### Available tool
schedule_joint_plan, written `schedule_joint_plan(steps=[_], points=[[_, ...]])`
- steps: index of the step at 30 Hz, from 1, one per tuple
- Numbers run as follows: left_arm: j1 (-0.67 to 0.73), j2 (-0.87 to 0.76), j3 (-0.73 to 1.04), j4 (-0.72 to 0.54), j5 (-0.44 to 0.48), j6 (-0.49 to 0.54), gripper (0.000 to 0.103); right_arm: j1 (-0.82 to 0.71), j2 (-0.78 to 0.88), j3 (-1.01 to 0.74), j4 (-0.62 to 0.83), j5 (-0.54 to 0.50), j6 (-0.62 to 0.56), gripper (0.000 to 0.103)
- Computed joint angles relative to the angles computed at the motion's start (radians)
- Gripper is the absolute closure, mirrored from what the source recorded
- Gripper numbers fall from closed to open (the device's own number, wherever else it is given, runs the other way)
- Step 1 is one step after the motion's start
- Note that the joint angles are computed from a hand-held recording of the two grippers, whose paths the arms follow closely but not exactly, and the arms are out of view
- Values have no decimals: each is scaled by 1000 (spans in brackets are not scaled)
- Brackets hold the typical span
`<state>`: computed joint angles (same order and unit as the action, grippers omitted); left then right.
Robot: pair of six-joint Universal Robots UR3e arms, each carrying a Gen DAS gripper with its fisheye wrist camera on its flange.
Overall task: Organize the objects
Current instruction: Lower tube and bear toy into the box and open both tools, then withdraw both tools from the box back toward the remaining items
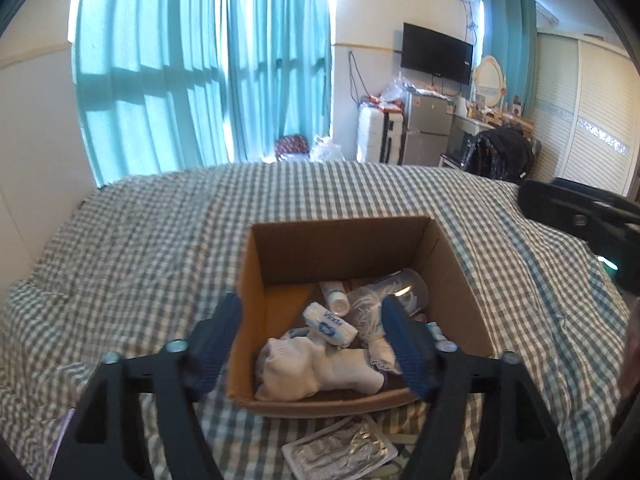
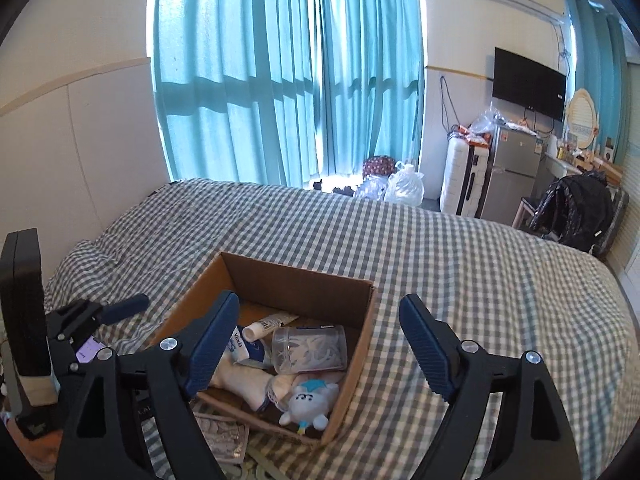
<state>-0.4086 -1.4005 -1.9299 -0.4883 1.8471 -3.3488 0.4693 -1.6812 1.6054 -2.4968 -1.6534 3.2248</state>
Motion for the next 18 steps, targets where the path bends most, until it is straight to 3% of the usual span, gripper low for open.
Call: schedule_joint_plan(steps=[3,8,18], points=[[-25,48,5,-64,38,-33,25,3,-84,26,50,-8,-4,16],[-46,182,-66,-116,81,-52,4,5,-225,108,97,-6,-7,13],[-134,331,-259,-152,201,-145,0,60,-340,352,64,-20,20,10]])
